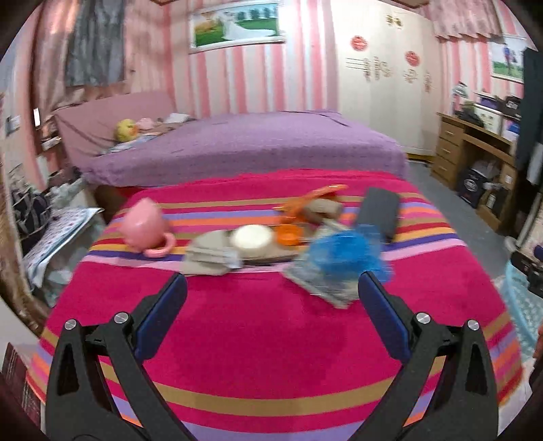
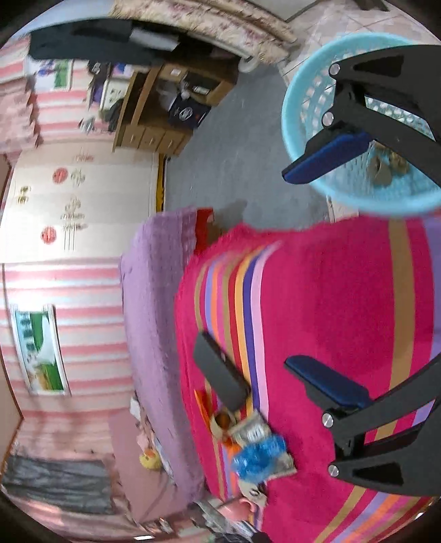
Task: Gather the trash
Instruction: 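Move both tools back over the bed and grasp the blue plastic bag with the right tool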
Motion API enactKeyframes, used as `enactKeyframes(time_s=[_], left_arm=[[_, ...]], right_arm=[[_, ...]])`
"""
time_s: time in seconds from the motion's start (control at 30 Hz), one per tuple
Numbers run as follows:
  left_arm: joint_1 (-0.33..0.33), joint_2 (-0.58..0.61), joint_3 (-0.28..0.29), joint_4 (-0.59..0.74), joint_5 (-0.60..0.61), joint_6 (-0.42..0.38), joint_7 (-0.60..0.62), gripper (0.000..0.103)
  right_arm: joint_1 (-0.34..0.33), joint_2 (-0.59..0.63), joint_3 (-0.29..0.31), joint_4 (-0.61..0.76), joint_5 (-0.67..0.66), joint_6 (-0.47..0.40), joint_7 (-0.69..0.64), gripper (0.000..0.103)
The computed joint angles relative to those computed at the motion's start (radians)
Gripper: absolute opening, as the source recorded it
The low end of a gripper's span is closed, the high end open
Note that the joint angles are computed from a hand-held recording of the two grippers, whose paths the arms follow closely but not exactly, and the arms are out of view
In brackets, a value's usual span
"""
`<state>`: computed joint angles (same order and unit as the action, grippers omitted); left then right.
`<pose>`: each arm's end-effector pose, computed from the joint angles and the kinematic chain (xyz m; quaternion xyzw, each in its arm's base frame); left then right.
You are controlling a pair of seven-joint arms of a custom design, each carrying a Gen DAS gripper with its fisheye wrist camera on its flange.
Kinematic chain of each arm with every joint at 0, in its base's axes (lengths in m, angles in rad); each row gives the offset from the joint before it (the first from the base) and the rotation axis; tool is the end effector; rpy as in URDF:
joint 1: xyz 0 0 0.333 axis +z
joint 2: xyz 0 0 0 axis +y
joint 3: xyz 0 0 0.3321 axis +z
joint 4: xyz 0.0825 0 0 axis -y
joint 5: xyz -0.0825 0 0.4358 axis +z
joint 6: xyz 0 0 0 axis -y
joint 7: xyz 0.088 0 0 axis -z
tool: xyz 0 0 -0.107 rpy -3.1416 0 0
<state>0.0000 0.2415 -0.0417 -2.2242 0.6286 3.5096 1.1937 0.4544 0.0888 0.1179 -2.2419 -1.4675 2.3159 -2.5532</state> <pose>0.6119 -0.0955 0.3560 -0.4971 0.7244 -0.3752 0.2957 0.5000 0.2995 0.3203 -0.4514 0.7490 -0.4073 0.2635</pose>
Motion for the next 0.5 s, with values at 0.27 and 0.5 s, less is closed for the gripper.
enactKeyframes(time_s=[0.27, 0.5], left_arm=[[0.171, 0.097, -0.085, 0.125, 0.206, -0.071, -0.183, 0.097], [0.205, 0.133, -0.075, 0.156, 0.280, -0.058, -0.205, 0.097]], right_arm=[[0.052, 0.175, -0.015, 0.213, 0.020, 0.044, -0.149, 0.098], [0.108, 0.294, -0.060, 0.360, 0.074, 0.085, -0.270, 0.098]])
